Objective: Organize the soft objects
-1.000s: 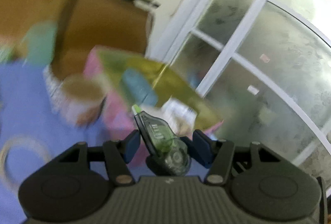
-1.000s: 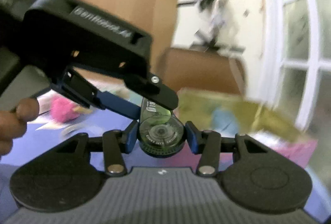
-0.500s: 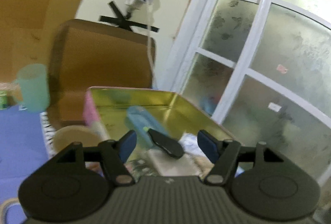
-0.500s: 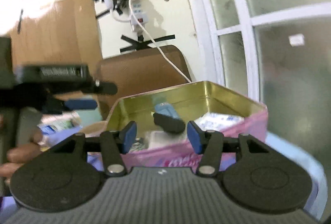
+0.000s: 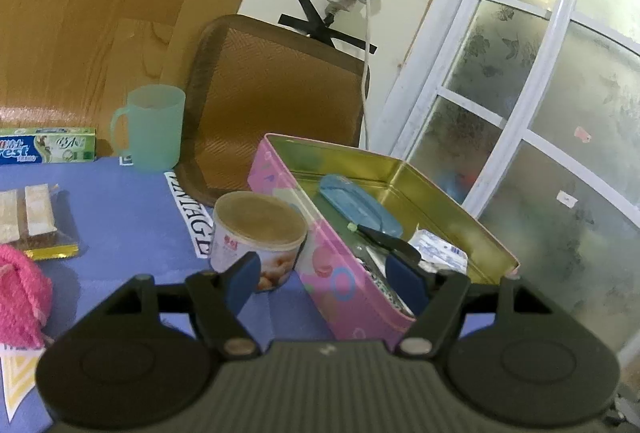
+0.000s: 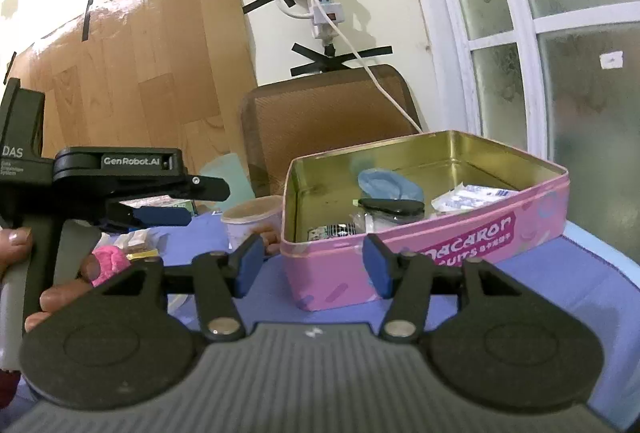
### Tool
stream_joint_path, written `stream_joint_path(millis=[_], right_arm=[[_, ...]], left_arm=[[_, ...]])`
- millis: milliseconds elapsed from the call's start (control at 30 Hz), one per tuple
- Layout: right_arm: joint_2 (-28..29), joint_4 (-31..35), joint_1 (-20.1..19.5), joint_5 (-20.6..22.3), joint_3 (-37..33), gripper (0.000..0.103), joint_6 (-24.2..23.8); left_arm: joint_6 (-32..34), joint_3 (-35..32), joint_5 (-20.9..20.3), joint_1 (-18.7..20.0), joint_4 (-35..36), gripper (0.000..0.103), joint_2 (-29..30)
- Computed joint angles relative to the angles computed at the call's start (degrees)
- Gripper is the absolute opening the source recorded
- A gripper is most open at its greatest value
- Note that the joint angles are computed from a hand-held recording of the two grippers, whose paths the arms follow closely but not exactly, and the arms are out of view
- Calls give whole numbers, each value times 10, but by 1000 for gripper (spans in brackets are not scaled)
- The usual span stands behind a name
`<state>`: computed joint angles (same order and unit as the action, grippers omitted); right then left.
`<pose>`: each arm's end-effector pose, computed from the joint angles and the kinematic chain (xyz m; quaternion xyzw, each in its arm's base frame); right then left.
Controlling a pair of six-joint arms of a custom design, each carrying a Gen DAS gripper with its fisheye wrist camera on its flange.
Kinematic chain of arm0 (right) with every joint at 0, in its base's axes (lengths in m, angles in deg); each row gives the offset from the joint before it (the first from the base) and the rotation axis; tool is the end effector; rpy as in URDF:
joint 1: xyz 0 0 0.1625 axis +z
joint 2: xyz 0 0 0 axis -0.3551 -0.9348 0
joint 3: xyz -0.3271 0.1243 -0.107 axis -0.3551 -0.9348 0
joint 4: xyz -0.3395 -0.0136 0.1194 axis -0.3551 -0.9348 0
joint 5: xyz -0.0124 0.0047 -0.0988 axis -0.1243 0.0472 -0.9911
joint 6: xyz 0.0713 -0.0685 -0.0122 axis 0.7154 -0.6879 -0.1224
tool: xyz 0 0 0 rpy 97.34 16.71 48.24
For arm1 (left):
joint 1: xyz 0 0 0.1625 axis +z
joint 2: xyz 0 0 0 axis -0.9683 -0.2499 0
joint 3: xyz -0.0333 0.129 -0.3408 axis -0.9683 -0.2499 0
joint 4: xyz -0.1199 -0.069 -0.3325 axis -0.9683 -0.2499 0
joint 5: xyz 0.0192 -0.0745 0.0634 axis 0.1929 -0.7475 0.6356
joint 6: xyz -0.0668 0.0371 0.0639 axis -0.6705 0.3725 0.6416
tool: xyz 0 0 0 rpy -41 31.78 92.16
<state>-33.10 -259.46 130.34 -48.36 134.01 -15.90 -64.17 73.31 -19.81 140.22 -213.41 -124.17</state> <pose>0.2593 -0.4606 0.0098 0.1965 -0.7544 0.5839 0.2263 -0.1059 -0.5922 0.2273 0.2591 0.8816 -0.3880 0.0721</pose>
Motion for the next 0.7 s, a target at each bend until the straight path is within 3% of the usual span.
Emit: stream_joint_path(millis=[300, 700], right_arm=[[3, -8, 5, -20, -6, 61, 2], [5, -6, 6, -18, -8, 62, -6]], left_arm=[[-1, 10, -18, 2, 4, 71, -7], [-10, 13, -12, 4, 1, 71, -14]])
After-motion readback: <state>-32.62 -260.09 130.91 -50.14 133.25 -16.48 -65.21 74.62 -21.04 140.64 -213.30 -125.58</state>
